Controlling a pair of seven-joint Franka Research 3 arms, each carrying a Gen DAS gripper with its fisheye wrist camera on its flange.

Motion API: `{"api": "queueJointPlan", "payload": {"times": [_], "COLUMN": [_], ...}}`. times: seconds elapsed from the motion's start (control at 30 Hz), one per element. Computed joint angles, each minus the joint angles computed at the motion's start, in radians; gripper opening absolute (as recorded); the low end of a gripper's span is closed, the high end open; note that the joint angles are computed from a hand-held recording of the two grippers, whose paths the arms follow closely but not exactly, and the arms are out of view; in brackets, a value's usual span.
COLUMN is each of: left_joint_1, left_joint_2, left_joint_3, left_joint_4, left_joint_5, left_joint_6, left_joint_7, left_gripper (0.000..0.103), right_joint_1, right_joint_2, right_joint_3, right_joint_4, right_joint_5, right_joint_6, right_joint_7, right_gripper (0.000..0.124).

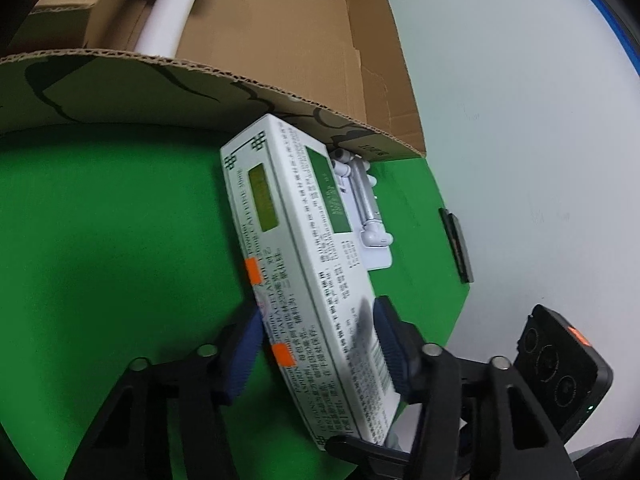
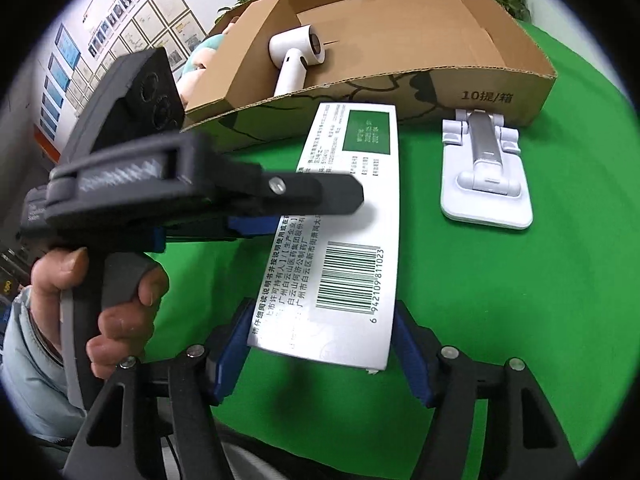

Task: Organize objects
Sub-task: 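Lift the medicine box with the right gripper over the open box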

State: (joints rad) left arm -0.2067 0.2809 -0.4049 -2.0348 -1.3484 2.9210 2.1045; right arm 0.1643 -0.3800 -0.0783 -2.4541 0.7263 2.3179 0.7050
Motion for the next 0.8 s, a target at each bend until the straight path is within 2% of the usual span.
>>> {"api": "queueJointPlan", "payload": {"times": [0.17, 0.27, 0.43, 0.57, 0.8], "left_joint_1": [-0.012, -0.04, -0.082, -0.104, -0.058], "left_joint_2": [-0.034, -0.068, -0.135, -0.183, -0.215], "left_joint_3": [-0.004, 0.007, 0.022, 0.044, 0.04], "left_joint_4": [-0.015, -0.026, -0.069, -0.115, -0.105], "left_joint_5": [-0.058, -0.021, 0.172, 0.43, 0.585], "left_joint_6": [0.033, 0.063, 0.148, 0.206, 0.227], "left_joint_7": [0.062, 0.051, -0.075, -0.27, -0.352], "left_gripper": [0.043, 0.039, 0.036, 0.036, 0.035], "right_joint_1": [-0.001, 0.009, 0.029, 0.038, 0.064], "right_joint_2": [-0.023, -0.05, -0.083, -0.084, -0.037], "right_joint_3": [-0.005, -0.006, -0.031, -0.035, -0.031], "right_joint_4": [-0.012, -0.029, -0.033, -0.012, 0.079], "right_joint_5": [0.002, 0.024, 0.094, 0.128, 0.19], "right_joint_6": [-0.002, 0.02, 0.029, 0.045, 0.082], "right_joint_7": [-0.024, -0.047, -0.102, -0.127, -0.178], "right_gripper": [0.065, 0.064, 0.063, 0.062, 0.061]}}
